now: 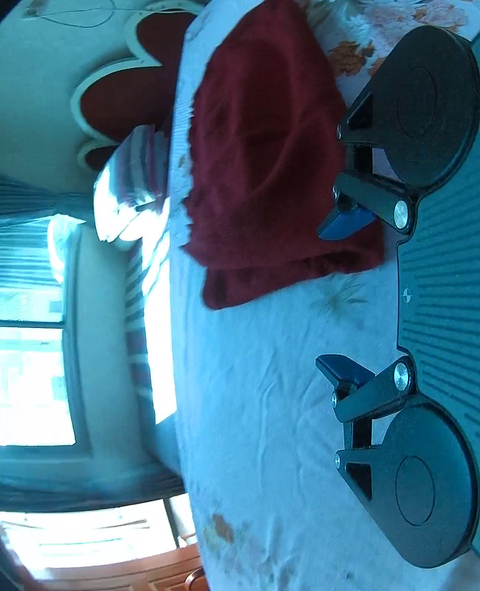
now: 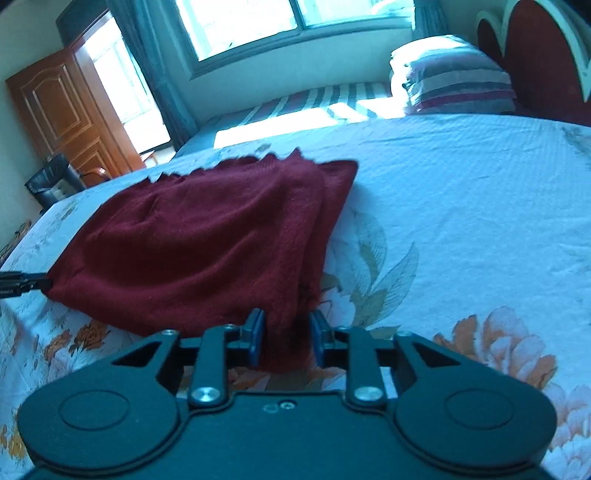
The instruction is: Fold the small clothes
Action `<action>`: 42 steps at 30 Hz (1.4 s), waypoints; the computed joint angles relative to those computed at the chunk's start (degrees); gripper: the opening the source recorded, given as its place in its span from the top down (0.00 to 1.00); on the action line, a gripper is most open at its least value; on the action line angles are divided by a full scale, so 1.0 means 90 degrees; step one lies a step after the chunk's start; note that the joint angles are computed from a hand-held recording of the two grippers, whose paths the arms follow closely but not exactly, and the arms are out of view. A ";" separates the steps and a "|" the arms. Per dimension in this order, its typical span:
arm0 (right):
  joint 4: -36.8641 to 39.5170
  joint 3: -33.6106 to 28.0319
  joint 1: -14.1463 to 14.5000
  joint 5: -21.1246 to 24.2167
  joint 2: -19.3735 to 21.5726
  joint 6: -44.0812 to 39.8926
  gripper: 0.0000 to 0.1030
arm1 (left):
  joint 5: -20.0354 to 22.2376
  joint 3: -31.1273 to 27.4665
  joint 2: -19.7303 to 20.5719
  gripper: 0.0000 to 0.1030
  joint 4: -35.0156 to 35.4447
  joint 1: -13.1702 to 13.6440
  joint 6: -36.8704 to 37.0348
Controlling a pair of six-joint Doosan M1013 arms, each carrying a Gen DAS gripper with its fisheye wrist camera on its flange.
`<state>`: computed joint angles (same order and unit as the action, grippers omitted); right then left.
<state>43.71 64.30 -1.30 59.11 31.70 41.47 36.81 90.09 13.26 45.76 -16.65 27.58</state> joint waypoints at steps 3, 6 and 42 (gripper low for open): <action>0.0287 0.0113 -0.0034 -0.0334 -0.0161 -0.0345 0.69 | -0.0670 -0.0214 0.0069 0.35 0.0145 -0.0014 -0.0290; 0.0367 -0.0053 0.0214 -0.0346 -0.0074 -0.0721 0.71 | -0.0647 -0.1013 0.0673 0.35 -0.0991 -0.0059 0.1351; -0.1102 -0.3515 0.0838 0.0425 0.2134 0.1000 0.90 | 0.1119 -0.3695 0.2589 0.61 -0.2597 0.0590 0.2728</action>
<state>33.79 32.66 6.24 62.94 50.91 50.47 46.88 56.84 36.56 22.38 -11.34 52.13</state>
